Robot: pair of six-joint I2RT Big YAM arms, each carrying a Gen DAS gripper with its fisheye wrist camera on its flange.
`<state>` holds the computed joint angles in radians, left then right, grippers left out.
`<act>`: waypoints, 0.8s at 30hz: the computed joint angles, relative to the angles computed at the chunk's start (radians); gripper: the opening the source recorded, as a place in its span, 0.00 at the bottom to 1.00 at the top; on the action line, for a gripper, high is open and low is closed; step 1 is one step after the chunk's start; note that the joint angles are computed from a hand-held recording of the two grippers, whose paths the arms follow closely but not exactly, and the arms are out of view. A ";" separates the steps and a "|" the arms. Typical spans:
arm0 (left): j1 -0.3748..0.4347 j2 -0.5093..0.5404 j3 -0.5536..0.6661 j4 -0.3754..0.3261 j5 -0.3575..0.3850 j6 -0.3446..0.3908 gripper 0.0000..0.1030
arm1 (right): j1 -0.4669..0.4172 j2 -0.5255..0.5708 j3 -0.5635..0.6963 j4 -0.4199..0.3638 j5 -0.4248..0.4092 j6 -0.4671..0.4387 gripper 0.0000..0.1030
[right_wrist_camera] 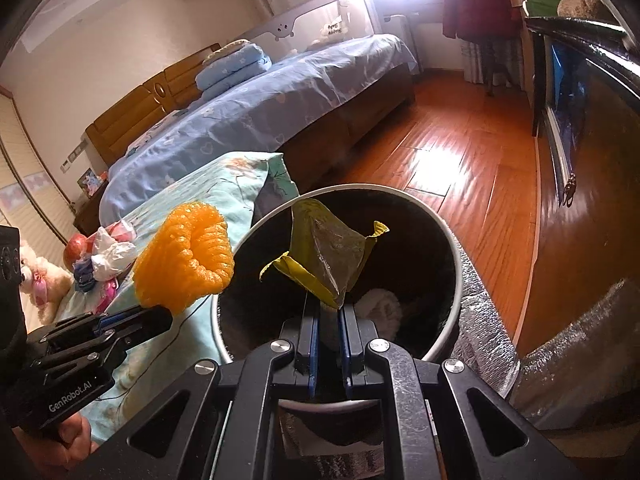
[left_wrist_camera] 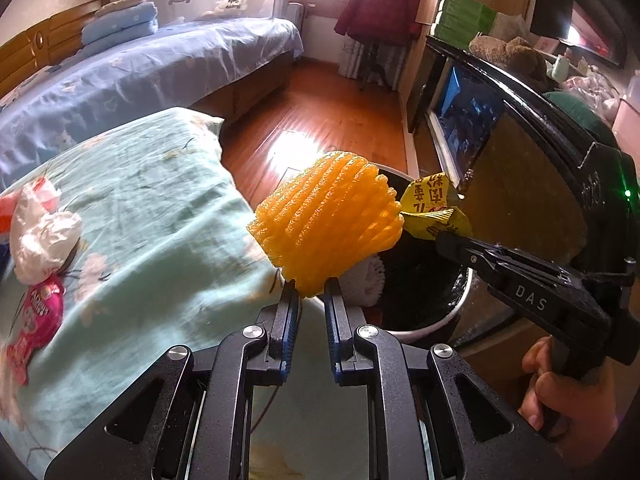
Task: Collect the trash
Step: 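Carry the wrapper and yellow foam net over the bin and release both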
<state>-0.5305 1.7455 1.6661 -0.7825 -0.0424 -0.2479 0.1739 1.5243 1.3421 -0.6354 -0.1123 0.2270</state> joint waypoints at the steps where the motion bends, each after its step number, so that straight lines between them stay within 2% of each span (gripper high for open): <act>1: -0.002 0.005 0.007 -0.003 -0.001 0.004 0.12 | -0.004 0.004 0.003 -0.002 -0.003 0.003 0.08; 10: -0.010 0.041 0.059 -0.027 0.014 0.018 0.14 | -0.023 0.033 0.034 -0.022 -0.017 0.009 0.09; 12: -0.010 0.045 0.065 -0.029 0.016 0.019 0.15 | -0.026 0.037 0.037 -0.028 -0.016 0.008 0.13; 14: -0.009 0.046 0.068 -0.031 0.022 0.014 0.22 | -0.028 0.040 0.041 -0.033 -0.009 0.007 0.13; 16: -0.007 0.039 0.057 -0.020 0.031 0.009 0.34 | -0.031 0.042 0.042 -0.034 -0.006 0.013 0.13; 17: -0.008 0.035 0.052 -0.014 0.027 0.006 0.47 | -0.032 0.043 0.044 -0.037 -0.001 0.015 0.15; 18: -0.009 0.028 0.042 -0.005 0.021 0.003 0.52 | -0.033 0.042 0.044 -0.038 0.004 0.018 0.22; 21: -0.004 0.003 0.006 0.015 0.023 -0.013 0.52 | -0.034 0.031 0.032 -0.024 0.001 0.033 0.38; 23: 0.004 -0.022 -0.029 0.028 0.023 -0.029 0.52 | -0.031 0.024 0.026 -0.017 0.002 0.036 0.38; 24: 0.008 -0.032 -0.043 0.032 0.022 -0.036 0.52 | -0.028 0.020 0.022 -0.013 0.000 0.039 0.43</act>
